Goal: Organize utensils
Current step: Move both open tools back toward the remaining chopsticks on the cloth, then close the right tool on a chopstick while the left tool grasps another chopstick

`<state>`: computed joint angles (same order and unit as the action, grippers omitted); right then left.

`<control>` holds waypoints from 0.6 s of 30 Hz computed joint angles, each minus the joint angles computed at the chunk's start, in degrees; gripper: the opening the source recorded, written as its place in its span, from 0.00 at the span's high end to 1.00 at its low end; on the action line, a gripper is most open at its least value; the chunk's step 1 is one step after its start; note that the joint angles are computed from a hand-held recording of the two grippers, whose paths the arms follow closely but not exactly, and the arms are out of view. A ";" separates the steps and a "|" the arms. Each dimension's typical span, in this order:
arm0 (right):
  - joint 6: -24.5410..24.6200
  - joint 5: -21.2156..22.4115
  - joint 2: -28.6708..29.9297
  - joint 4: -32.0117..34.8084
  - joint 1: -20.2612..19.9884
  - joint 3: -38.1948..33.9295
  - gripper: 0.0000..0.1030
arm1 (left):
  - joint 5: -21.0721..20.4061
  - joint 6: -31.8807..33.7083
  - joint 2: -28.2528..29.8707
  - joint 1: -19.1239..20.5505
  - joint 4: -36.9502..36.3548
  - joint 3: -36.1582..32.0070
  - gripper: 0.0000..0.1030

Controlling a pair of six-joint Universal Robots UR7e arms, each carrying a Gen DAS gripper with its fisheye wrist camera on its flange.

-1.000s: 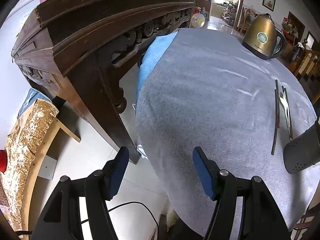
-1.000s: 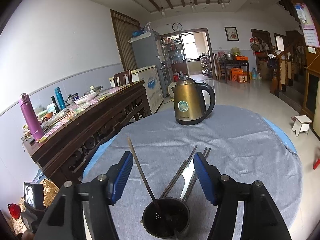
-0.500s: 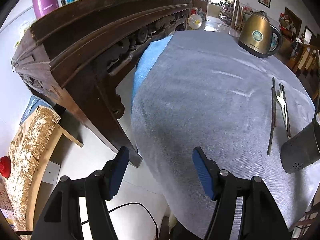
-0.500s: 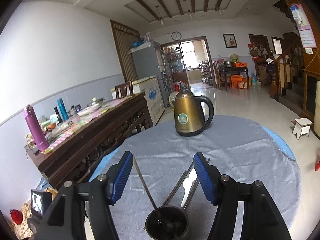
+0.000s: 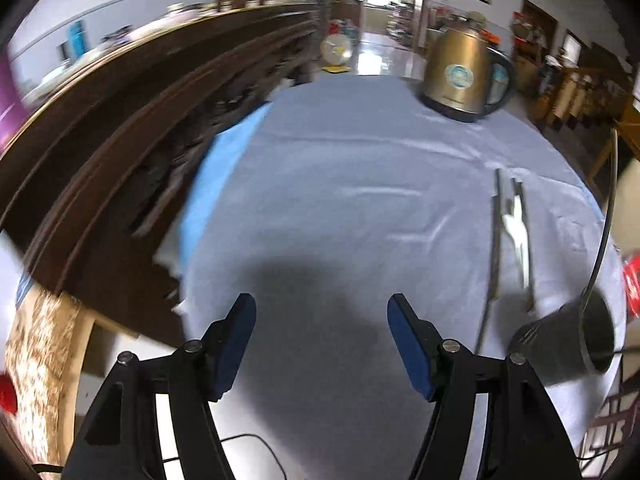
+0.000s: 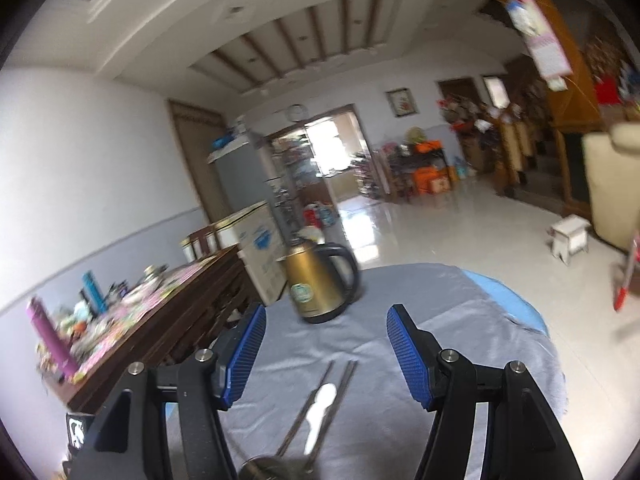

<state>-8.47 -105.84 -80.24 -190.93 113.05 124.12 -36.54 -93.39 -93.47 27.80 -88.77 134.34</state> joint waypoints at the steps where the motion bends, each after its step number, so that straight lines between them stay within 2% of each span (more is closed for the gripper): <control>1: 0.69 0.61 0.05 1.02 -1.34 -0.64 0.35 | 0.80 5.48 1.38 1.98 -5.24 -0.43 0.33; 2: 1.37 0.88 0.30 2.60 -2.64 -1.47 0.35 | 1.64 10.73 3.11 3.88 -10.33 -0.98 0.33; 5: 4.66 2.48 2.65 14.47 -7.49 -6.27 0.41 | 2.83 22.66 8.34 8.10 -21.68 -2.59 0.33; 6: 7.04 4.36 4.36 20.09 -9.54 -8.61 0.51 | 2.39 26.43 10.42 9.75 -25.22 -3.53 0.33; 9: 9.58 6.14 9.87 30.78 -12.04 -14.35 0.59 | -0.07 37.35 15.34 13.46 -36.85 -5.03 0.33; 10: 9.36 6.46 11.75 32.14 -12.46 -15.56 0.61 | -0.57 39.95 17.16 14.54 -39.28 -5.80 0.33; 14: 8.71 7.36 19.15 37.09 -13.16 -21.12 0.64 | -0.86 44.75 21.35 17.00 -44.17 -7.82 0.33; 18: 7.90 4.95 25.56 38.51 -12.57 -25.66 0.71 | -0.86 47.44 22.25 18.05 -47.25 -8.56 0.33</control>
<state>-0.57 -100.90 -54.68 -152.42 100.49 98.46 -37.39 -45.95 -71.22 45.85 -136.02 125.78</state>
